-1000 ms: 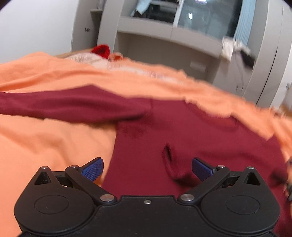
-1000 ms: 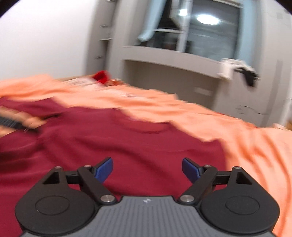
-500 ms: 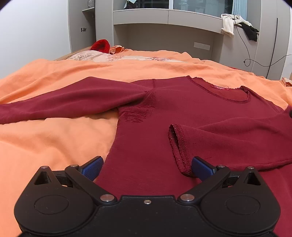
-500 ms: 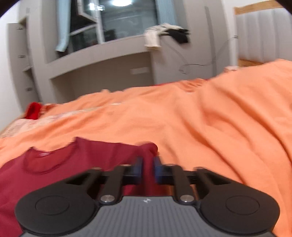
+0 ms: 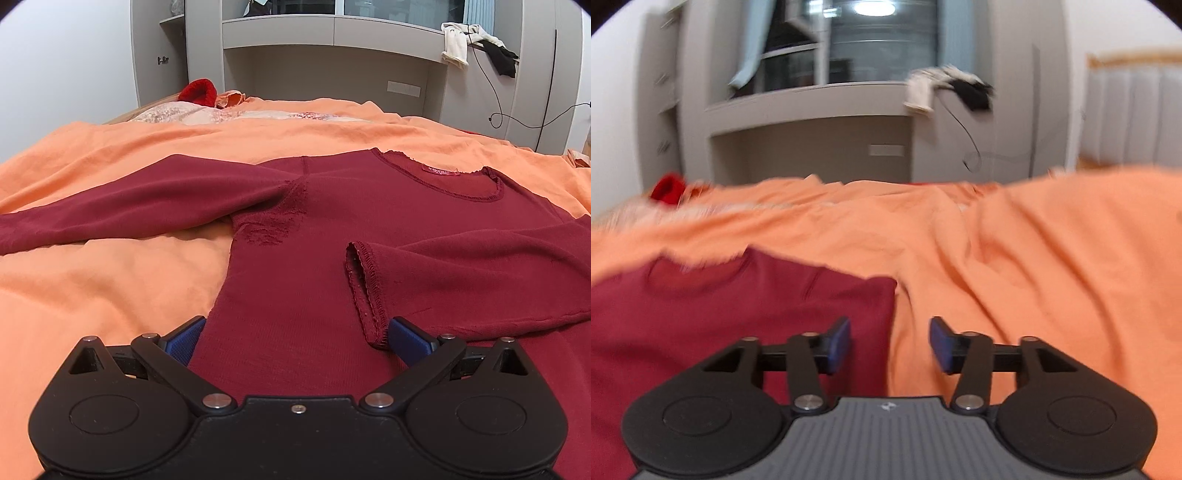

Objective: Fold small clothes

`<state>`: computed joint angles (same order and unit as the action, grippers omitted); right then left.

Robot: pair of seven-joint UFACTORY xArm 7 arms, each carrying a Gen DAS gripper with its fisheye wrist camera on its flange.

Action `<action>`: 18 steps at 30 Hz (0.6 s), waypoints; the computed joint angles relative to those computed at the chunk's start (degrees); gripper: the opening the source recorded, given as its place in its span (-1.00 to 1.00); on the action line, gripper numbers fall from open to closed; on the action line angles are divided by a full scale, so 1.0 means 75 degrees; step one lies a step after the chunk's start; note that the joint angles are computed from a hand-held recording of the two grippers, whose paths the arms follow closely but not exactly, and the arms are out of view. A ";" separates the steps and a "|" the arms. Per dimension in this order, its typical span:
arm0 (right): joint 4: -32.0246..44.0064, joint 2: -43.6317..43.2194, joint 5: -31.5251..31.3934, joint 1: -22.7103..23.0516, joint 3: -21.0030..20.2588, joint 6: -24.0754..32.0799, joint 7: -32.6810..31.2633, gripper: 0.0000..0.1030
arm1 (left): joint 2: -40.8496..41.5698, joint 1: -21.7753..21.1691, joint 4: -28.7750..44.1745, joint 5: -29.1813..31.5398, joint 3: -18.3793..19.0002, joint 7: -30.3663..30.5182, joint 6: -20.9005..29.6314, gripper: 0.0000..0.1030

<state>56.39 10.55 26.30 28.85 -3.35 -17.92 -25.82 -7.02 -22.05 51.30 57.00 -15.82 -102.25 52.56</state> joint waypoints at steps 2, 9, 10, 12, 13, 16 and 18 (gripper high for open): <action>-0.0667 -0.0480 -0.0125 0.0029 0.0075 -0.0234 -0.0380 0.45 | -0.0006 -0.0010 0.0003 -0.0051 0.0003 0.0055 -0.0017 0.99; -0.1097 -0.0523 0.2407 0.0713 0.0390 -0.0949 -0.3827 0.45 | 0.0048 -0.0062 0.0021 -0.0121 -0.0018 0.0164 0.0038 0.99; -0.0972 -0.0352 0.2651 0.0760 0.0455 -0.1109 -0.4120 0.43 | 0.0044 -0.0069 0.0013 -0.0119 -0.0017 0.0152 0.0042 0.99; -0.0717 0.0058 0.2521 0.0616 0.0693 -0.1489 -0.4056 0.24 | 0.0045 -0.0077 0.0010 -0.0120 -0.0016 0.0144 0.0048 0.99; -0.0621 0.0240 0.2400 0.0545 0.0787 -0.1698 -0.3995 0.18 | 0.0055 -0.0081 0.0019 -0.0121 -0.0016 0.0153 0.0061 0.99; -0.0305 0.0687 0.2088 0.0462 0.0867 -0.2104 -0.4009 -0.22 | 0.0092 -0.0096 0.0055 -0.0132 -0.0009 0.0207 0.0103 0.99; -0.0053 0.0731 0.2623 0.0647 0.0718 -0.1723 -0.4464 -0.83 | 0.0079 -0.0108 0.0042 -0.0134 -0.0001 0.0211 0.0102 0.99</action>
